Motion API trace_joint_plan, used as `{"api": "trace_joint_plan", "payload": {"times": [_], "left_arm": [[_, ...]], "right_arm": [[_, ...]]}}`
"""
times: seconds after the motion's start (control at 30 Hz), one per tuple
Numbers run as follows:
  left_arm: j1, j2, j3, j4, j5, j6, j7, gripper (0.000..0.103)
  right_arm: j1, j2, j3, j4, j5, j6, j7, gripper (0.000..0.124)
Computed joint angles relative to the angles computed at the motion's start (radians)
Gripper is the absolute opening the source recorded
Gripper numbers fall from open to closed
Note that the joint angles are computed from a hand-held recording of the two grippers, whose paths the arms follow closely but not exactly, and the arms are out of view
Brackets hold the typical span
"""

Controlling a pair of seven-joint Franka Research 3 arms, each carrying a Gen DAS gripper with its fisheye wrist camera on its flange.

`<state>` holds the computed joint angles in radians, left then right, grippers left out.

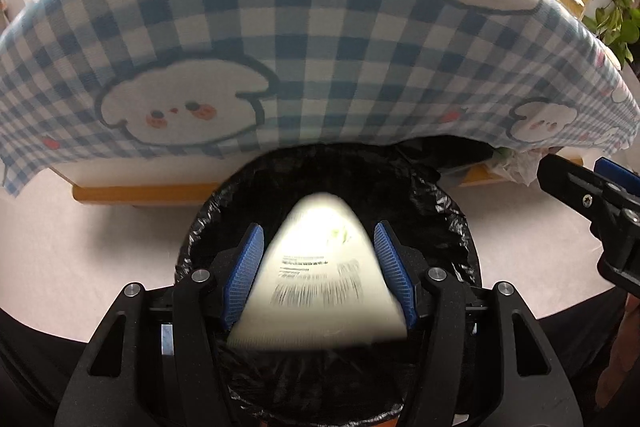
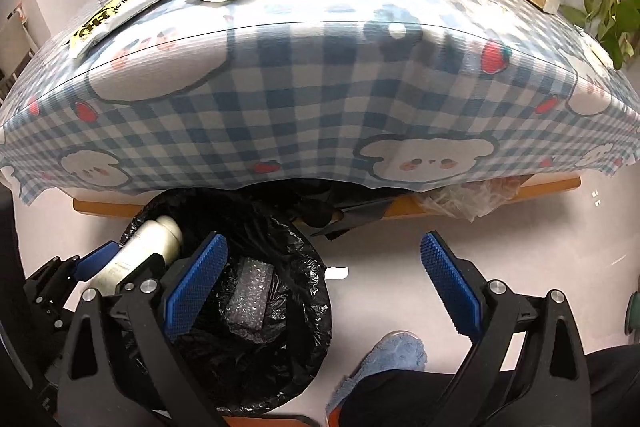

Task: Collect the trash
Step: 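Open the right tool to drop the bubble wrap while the left tool drops the lotion tube, then move both open tools back over the table toward the black sachet and clear bag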

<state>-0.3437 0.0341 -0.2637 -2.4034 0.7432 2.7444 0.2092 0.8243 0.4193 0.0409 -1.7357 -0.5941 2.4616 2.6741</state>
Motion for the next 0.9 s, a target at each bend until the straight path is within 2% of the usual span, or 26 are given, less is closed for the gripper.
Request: {"api": "trace_joint_plan", "payload": {"times": [0.03,0.1,0.23,0.47,0.63,0.9], "left_arm": [[-0.004,-0.002,-0.001,0.004,0.023,-0.011,-0.017,0.065],[-0.007,-0.008,-0.003,0.006,0.049,-0.026,-0.043,0.077],[-0.002,-0.023,-0.005,-0.009,0.011,-0.024,-0.020,0.081],[0.008,-0.071,-0.017,-0.034,0.040,-0.041,-0.038,0.095],[0.016,-0.104,-0.023,-0.045,0.036,-0.049,-0.026,0.097],[0.040,-0.181,-0.032,-0.064,-0.039,-0.063,0.028,0.097]], "right_arm": [[0.002,-0.001,-0.001,0.000,-0.003,-0.001,0.000,0.094],[0.005,-0.002,-0.001,0.003,-0.007,-0.006,0.001,0.094],[0.007,-0.004,0.001,0.008,-0.013,-0.012,0.002,0.094],[0.011,-0.012,0.002,0.010,-0.029,-0.013,0.011,0.094],[0.011,-0.032,0.004,0.000,-0.049,-0.013,0.025,0.094],[0.005,-0.063,0.015,0.003,-0.091,-0.011,0.044,0.094]]}}
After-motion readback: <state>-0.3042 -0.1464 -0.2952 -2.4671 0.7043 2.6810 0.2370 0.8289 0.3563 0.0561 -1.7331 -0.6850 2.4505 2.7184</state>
